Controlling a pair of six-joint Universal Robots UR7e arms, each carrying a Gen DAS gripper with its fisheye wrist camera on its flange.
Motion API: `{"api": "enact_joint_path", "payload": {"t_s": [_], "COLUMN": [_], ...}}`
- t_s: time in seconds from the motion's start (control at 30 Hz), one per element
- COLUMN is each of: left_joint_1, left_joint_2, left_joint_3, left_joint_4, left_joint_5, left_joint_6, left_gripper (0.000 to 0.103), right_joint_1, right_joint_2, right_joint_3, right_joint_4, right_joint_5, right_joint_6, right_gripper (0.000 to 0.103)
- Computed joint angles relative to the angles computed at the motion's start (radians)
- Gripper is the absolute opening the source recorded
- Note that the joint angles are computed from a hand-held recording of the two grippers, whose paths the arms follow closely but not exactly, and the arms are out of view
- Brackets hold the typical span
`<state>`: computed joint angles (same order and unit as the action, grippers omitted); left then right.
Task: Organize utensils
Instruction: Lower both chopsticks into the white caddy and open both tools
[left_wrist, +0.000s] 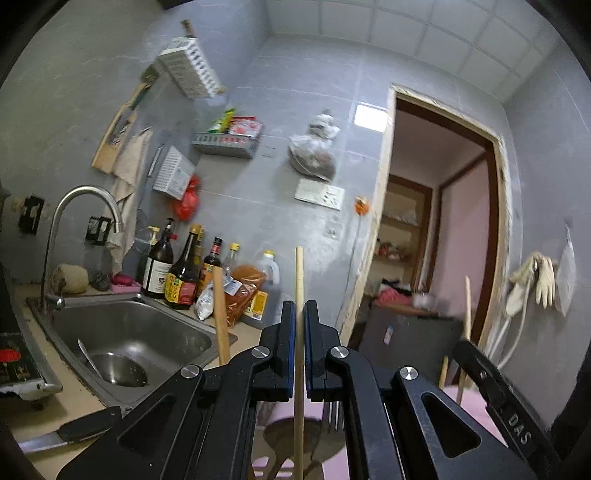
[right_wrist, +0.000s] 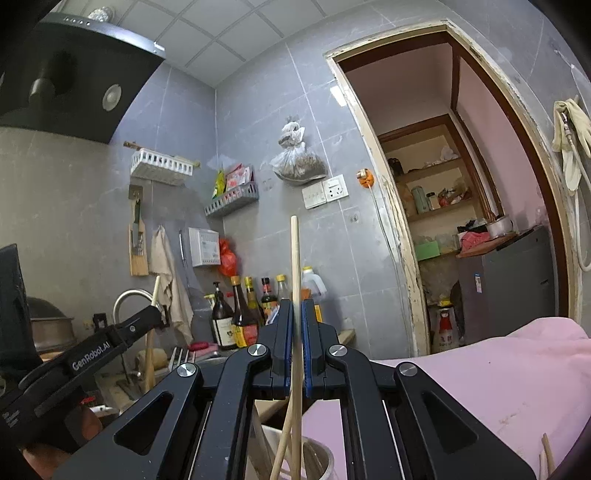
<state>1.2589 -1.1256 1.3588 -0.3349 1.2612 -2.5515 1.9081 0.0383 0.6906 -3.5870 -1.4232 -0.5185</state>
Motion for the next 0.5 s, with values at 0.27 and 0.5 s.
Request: {"api": "enact_joint_path", "payload": {"t_s": [0.27, 0.5], "left_joint_1": [0.006, 0.013], "left_joint_2": [0.004, -0.011], "left_joint_3": [-0.004, -0.002], "left_joint_4": [0.060, 0.113], "left_joint_5": [0.003, 0.009], "left_joint_6": [0.006, -0.049], "left_gripper": [0.002, 0.002], "right_joint_1": [0.004, 0.007], "right_joint_2": [-0.006, -0.015], "right_joint_3": [0.024, 0.042], "right_joint_4": [-0.017, -0.013], "right_joint_5": [-0.016, -0.020], "right_joint_6": [-0.015, -0.014], "right_gripper": [0.004, 0.004]}}
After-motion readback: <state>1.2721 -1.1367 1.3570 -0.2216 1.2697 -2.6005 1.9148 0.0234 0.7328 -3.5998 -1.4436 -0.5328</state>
